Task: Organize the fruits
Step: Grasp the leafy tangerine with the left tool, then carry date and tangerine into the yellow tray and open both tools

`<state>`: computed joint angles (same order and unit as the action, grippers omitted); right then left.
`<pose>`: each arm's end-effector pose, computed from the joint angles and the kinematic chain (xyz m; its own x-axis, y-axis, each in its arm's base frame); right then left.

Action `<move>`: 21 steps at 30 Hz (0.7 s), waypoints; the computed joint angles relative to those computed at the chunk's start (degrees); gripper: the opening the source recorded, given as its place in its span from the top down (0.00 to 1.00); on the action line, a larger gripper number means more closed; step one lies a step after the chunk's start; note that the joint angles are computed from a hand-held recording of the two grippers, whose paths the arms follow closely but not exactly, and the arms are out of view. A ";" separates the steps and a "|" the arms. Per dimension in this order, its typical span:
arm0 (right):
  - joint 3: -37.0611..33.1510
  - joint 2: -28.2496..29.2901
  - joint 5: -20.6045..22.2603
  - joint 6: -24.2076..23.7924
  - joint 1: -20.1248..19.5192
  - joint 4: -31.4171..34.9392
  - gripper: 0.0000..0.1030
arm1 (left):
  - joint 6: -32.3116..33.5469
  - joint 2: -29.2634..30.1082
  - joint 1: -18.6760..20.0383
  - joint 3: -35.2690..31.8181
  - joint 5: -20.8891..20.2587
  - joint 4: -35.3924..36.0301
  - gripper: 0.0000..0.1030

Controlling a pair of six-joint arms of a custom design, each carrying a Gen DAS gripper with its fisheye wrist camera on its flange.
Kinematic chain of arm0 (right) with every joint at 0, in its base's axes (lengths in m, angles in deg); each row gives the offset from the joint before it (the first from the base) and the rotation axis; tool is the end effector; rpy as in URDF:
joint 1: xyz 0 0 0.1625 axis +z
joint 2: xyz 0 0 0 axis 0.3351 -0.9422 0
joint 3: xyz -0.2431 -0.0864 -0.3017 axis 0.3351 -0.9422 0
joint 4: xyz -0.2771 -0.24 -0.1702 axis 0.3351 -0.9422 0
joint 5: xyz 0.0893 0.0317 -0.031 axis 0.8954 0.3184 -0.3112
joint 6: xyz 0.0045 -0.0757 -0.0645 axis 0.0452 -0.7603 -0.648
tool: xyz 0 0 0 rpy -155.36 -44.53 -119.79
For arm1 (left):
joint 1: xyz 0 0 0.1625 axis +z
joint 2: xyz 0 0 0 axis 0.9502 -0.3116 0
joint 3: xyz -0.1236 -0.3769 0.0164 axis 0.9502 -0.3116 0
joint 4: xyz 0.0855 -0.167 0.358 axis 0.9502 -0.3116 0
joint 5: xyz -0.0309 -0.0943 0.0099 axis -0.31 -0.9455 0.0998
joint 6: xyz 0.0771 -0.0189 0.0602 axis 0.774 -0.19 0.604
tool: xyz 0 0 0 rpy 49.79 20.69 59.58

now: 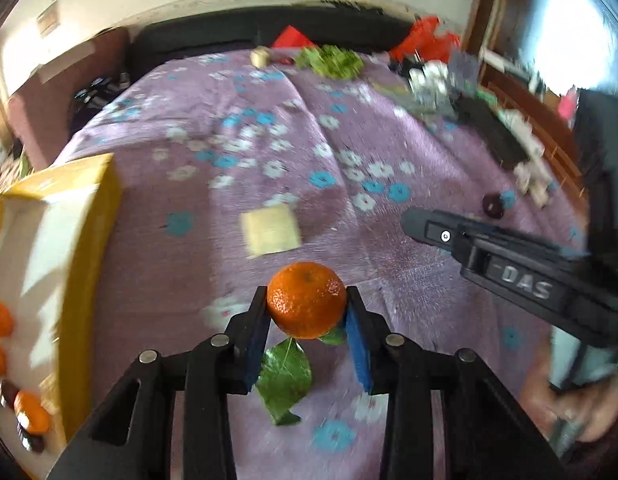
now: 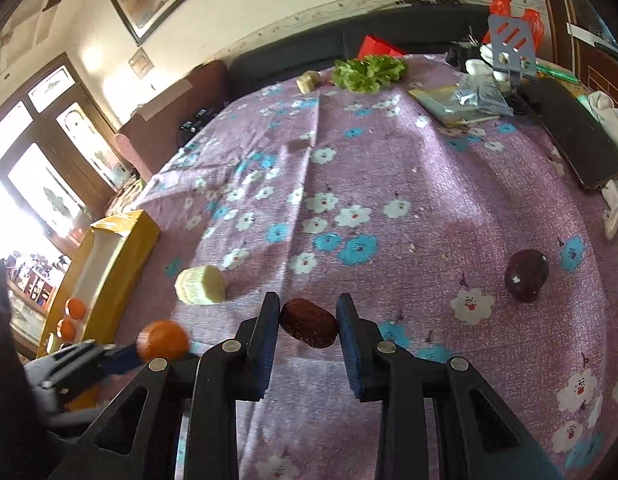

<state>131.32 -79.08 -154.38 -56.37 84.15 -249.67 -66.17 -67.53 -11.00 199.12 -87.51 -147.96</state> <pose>0.2258 -0.5159 -0.0330 -0.9112 -0.1422 0.3867 -0.3446 0.7775 -0.5261 -0.0410 -0.4783 0.1655 -0.7481 0.2293 -0.6227 0.5145 0.7930 -0.3262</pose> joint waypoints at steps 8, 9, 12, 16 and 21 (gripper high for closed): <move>0.73 -0.07 5.16 -0.50 3.52 0.95 0.69 | -7.61 -24.18 1.64 6.26 2.03 9.04 0.65; 0.83 -0.14 6.68 -0.07 4.02 1.66 0.69 | -8.27 -26.31 2.34 6.29 2.70 10.28 0.65; 0.22 -0.26 15.09 2.57 5.04 6.30 0.68 | -8.89 -31.59 4.80 6.73 5.45 11.99 0.65; -5.88 3.15 18.65 3.64 9.33 14.35 0.68 | -8.74 -32.90 9.15 6.25 8.69 10.72 0.65; -15.76 10.51 14.63 2.68 15.37 23.88 0.68 | -9.61 -32.31 14.83 4.38 6.42 12.63 0.65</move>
